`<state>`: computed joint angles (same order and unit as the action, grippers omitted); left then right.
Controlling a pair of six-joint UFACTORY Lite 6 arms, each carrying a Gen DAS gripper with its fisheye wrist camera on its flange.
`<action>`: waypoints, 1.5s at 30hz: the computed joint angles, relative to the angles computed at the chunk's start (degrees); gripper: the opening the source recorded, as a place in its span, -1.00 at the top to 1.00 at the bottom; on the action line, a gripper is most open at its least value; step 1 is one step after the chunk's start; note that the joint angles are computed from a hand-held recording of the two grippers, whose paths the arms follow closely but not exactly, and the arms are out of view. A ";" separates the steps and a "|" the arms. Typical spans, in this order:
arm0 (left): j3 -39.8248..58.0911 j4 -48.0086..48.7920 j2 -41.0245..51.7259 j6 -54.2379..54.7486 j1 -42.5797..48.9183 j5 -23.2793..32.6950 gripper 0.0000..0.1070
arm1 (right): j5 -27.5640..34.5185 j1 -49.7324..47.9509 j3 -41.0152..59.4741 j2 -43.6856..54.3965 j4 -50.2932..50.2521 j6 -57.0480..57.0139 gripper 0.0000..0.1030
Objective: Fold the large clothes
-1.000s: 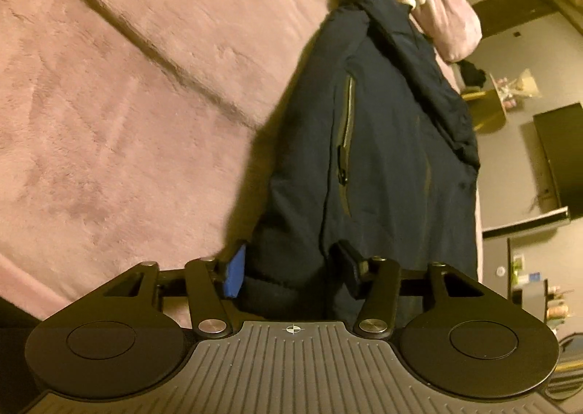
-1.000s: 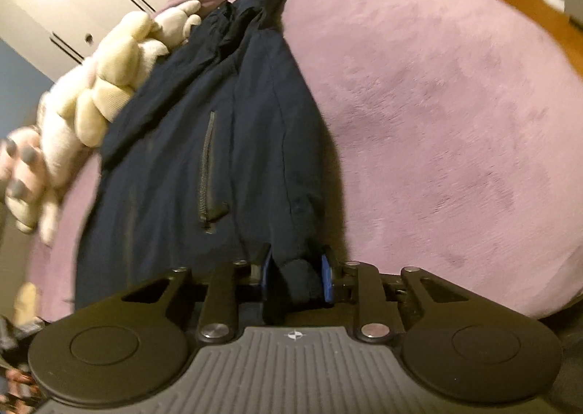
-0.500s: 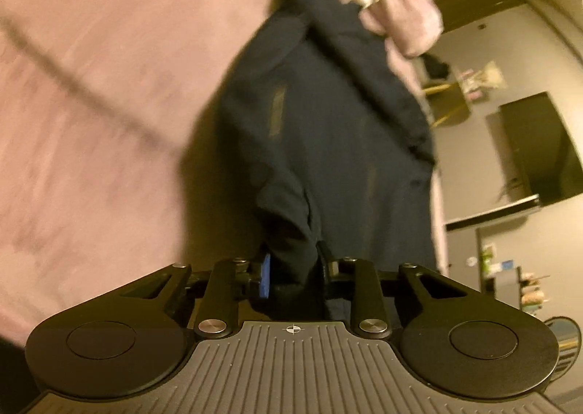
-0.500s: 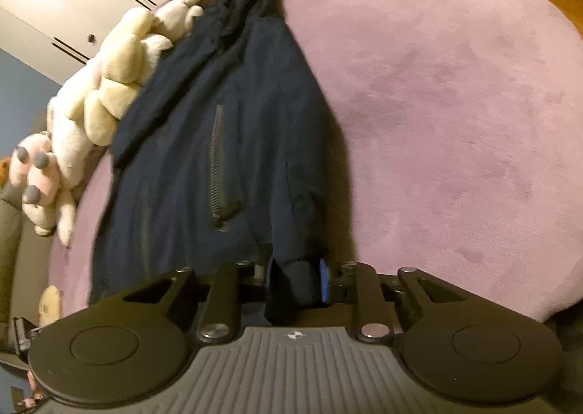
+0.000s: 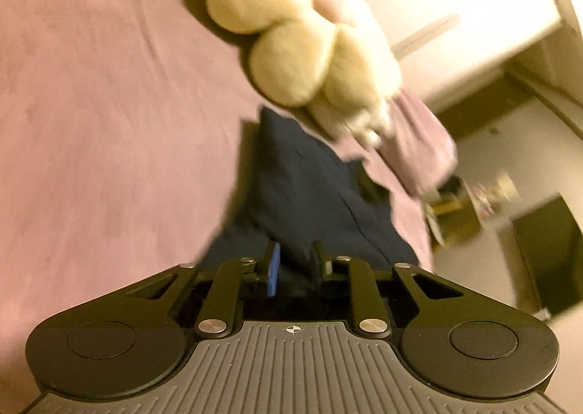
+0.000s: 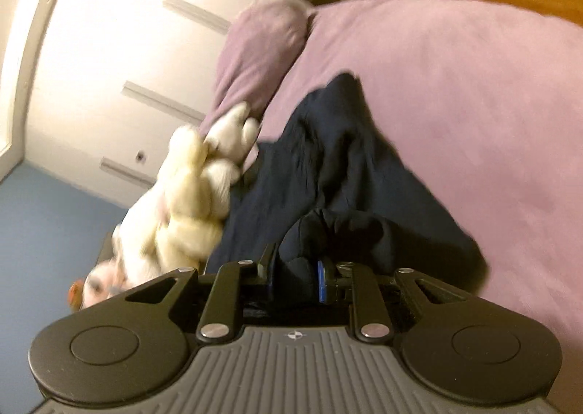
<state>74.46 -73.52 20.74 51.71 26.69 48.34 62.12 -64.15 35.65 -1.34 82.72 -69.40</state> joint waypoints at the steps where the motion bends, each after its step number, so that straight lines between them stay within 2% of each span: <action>1: 3.81 0.77 3.80 -2.51 -2.08 -3.30 0.79 | -5.22 5.32 2.32 2.76 5.02 1.46 0.61; 5: 14.70 8.66 15.51 -11.70 -7.55 -10.87 0.80 | -21.83 19.79 10.73 14.07 18.17 -1.26 0.61; 7: 16.36 12.93 17.98 -13.27 -9.20 -14.36 0.79 | -27.14 24.00 13.72 19.35 21.99 -4.13 0.61; 9: 15.69 14.45 18.42 -12.62 -9.87 -17.39 0.67 | -29.45 26.28 14.73 22.34 26.92 -9.70 0.61; 11: 13.01 9.84 16.74 -8.64 -7.96 -16.40 0.42 | -28.96 26.79 13.80 22.85 30.90 -15.87 0.62; 12: 11.69 5.80 15.78 -4.99 -6.39 -14.47 0.37 | -28.44 26.51 13.42 22.59 30.38 -16.97 0.61; 14: 8.62 1.96 12.50 0.53 -3.48 -11.72 0.08 | -26.30 24.44 13.54 21.46 24.32 -15.54 0.58; 17: 1.94 -3.14 5.37 12.03 1.06 -9.36 -0.24 | -17.76 18.06 10.66 16.31 18.37 -16.20 0.41; 18: 0.50 -4.49 3.66 14.28 2.21 -8.66 -0.28 | -14.69 15.83 10.03 15.22 16.84 -16.17 0.34; 20: -1.04 -5.05 1.60 16.81 4.65 -6.43 -0.55 | -9.41 11.71 8.30 13.62 16.24 -17.27 0.12; 21: -2.00 -5.30 0.77 18.22 5.31 -5.65 -0.61 | -7.80 10.18 7.47 13.36 17.70 -18.00 -0.19; 22: -3.06 -5.32 0.37 19.83 5.86 -4.55 -0.73 | -5.83 8.18 6.62 13.41 19.53 -18.81 -0.30; 23: -3.43 -4.18 0.75 20.24 5.43 -4.07 -0.76 | -4.75 6.57 6.21 13.44 20.63 -19.53 -0.30; 27: -2.13 2.59 4.85 16.29 1.98 -2.36 -0.75 | -10.79 9.02 9.10 14.85 18.81 -23.71 -0.30; 29: -3.11 1.89 5.21 16.75 0.62 -1.94 -0.75 | -19.33 14.40 9.04 13.18 18.84 -29.96 -0.30; 31: -4.17 0.88 4.81 17.87 -1.26 -3.26 -0.71 | -27.49 20.18 7.77 11.60 25.26 -40.71 -0.29; 32: -4.16 1.55 4.78 17.38 -2.41 -4.57 -0.56 | -30.07 22.65 7.22 11.23 29.09 -45.84 -0.27; 33: -3.98 2.50 4.85 16.79 -3.22 -5.47 -0.43 | -31.82 24.49 7.35 11.20 31.65 -49.15 -0.11; 34: -3.90 3.59 4.96 16.09 -3.98 -6.52 -0.18 | -33.40 26.29 7.67 11.31 33.56 -52.00 0.14; 36: -3.43 5.72 4.87 13.83 -5.68 -8.68 0.04 | -36.02 28.93 6.43 9.91 37.45 -57.73 0.47; 37: -3.85 5.77 3.96 14.15 -5.83 -8.81 0.31 | -37.40 30.76 6.21 10.07 41.85 -63.14 0.71; 38: -3.96 6.65 2.69 13.68 -6.01 -8.55 0.55 | -38.52 32.35 5.77 9.96 45.76 -68.38 0.81; 41: -4.24 7.33 -2.55 13.81 -5.49 -5.61 0.64 | -38.00 33.84 1.73 6.48 53.96 -78.25 0.88; 43: -1.94 6.31 -4.70 14.31 -4.79 -2.05 0.65 | -36.56 32.63 -0.99 1.39 51.03 -76.05 0.89; 45: 2.23 4.52 -5.03 14.17 -5.25 -0.41 0.65 | -32.57 28.87 -1.70 -3.05 42.21 -66.82 0.89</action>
